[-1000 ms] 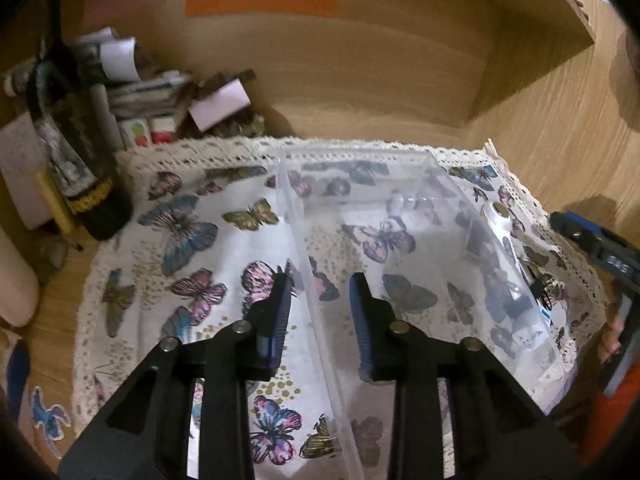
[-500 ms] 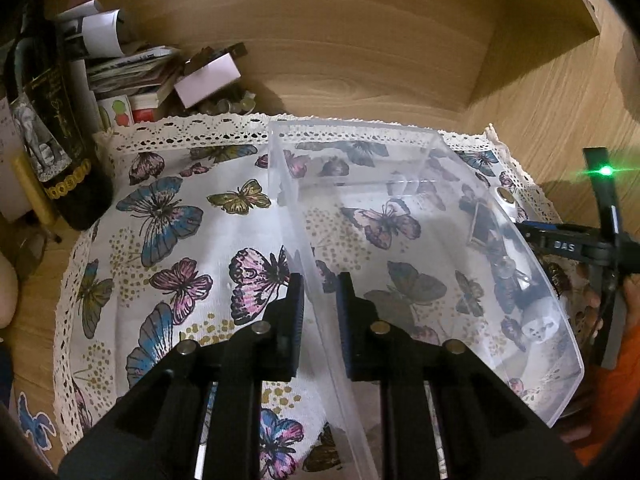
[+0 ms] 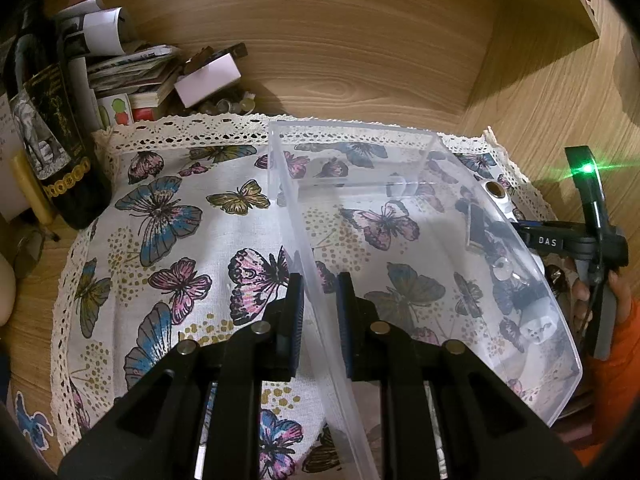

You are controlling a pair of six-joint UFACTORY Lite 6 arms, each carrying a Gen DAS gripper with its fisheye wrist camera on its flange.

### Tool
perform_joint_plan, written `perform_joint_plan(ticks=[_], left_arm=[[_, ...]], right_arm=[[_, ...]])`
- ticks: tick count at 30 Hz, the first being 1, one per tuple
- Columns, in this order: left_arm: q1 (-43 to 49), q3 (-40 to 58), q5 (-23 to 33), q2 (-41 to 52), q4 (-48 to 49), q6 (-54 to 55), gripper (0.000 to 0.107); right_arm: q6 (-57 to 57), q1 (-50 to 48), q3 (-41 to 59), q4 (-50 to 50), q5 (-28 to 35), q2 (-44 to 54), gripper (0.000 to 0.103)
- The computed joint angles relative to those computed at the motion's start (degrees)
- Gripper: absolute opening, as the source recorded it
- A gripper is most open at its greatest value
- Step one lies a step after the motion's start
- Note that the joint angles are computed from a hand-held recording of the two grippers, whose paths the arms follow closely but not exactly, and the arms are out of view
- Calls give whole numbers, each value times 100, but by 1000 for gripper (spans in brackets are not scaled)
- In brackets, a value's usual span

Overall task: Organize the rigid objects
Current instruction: 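Close the right tool on the white handheld facial device, then carry the white device into the clear box and open the right tool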

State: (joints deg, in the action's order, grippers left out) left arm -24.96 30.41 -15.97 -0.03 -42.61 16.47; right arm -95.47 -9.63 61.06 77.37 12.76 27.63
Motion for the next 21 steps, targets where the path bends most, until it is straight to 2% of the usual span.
perform_joint_plan(ticks=[5, 10, 14, 21], left_arm=[[-12, 17, -7, 10, -155, 197, 17], [-60, 9, -55, 23, -262, 275, 17], [-81, 16, -60, 29, -311, 322, 17], [-84, 25, -61, 36, -303, 315, 17]], right_arm=[[-909, -231, -410, 876, 233, -498, 28], [-1767, -322, -985, 1802, 718, -1297, 28], [-1593, -185, -1372, 1728, 883, -1937, 28], [-1734, 385, -1490, 2097, 1052, -2215, 28]])
